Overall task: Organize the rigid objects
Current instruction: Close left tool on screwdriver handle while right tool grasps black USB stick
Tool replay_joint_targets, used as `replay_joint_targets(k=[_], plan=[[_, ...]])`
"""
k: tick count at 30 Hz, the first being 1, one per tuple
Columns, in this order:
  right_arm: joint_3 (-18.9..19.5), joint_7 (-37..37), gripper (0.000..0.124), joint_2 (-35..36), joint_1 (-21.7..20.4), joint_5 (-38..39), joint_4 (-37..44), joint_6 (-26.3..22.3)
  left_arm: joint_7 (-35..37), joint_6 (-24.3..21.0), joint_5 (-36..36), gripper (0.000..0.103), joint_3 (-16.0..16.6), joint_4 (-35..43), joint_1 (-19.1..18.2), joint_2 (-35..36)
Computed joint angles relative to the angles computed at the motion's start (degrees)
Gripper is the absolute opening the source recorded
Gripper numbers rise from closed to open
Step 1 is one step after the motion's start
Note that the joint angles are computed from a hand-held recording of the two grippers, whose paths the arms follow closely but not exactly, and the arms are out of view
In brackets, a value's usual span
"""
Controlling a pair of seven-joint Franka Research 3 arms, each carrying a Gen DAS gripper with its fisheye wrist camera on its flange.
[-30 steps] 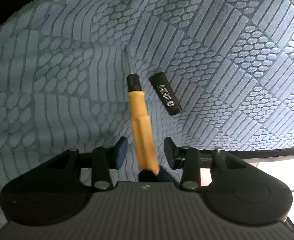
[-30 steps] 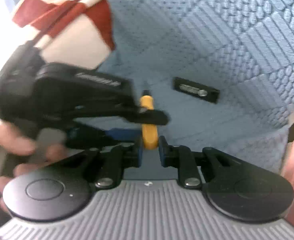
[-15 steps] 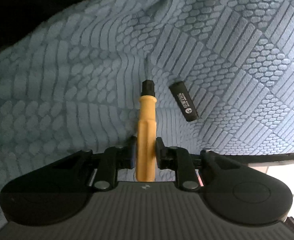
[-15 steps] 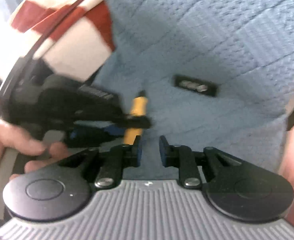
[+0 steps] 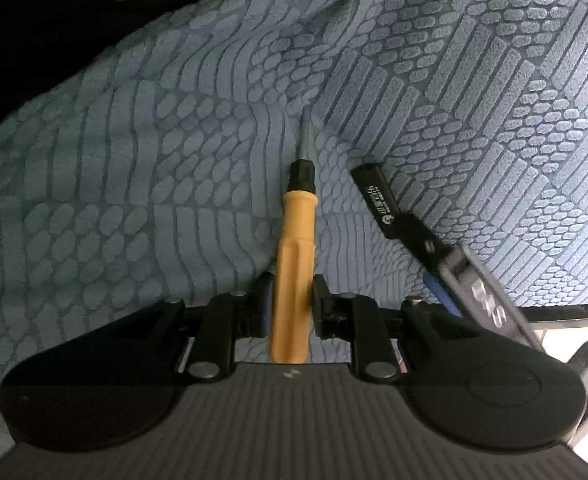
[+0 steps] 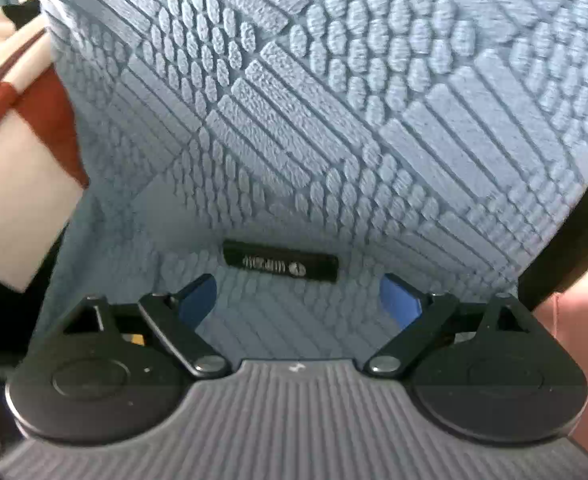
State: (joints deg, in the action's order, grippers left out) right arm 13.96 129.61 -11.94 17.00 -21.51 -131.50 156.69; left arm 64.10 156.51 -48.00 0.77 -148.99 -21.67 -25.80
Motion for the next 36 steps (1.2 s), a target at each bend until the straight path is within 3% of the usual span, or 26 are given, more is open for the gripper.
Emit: replay_joint_targets(k=[3, 7, 11, 14, 18, 26, 36], plan=[[1.8, 7.3, 0.090, 3.1, -1.6, -6.0, 2.8, -0.5, -0.1, -0.5, -0.9, 0.022, 0.4, 0.2, 0.0, 0.0], [-0.3, 10.7, 0.090, 6.9, 0.4, -7.0, 5.3, 0.2, -0.2, -1.1, -0.7, 0.023, 0.3, 0.2, 0.8, -0.4], [-1.9, 15.3, 0.090, 9.4, 2.7, -11.9, 7.8, -2.2, 0.2, -2.4, -1.2, 0.023, 1.2, 0.1, 1.3, -1.1], [-3.6, 14.2, 0.090, 11.6, 4.6, -11.3, 9.7, -3.7, 0.0, -3.3, -0.1, 0.023, 0.9, 0.6, 2.3, -1.0], [-5.5, 17.1, 0.089, 12.3, 5.8, -13.4, 9.3, -1.7, 0.5, -4.1, -0.2, 0.023, 1.1, 0.8, 2.7, -1.1], [-5.6, 16.7, 0.084, 7.9, 4.7, -12.9, 4.0, 0.2, 1.9, -4.2, -1.3, 0.023, 1.0, 0.7, 2.2, -0.9], [-2.8, 8.7, 0.084, -6.3, -0.7, -5.8, -8.5, 0.7, 1.2, -4.4, 3.1, 0.022, -1.2, -2.0, 2.7, -4.3]])
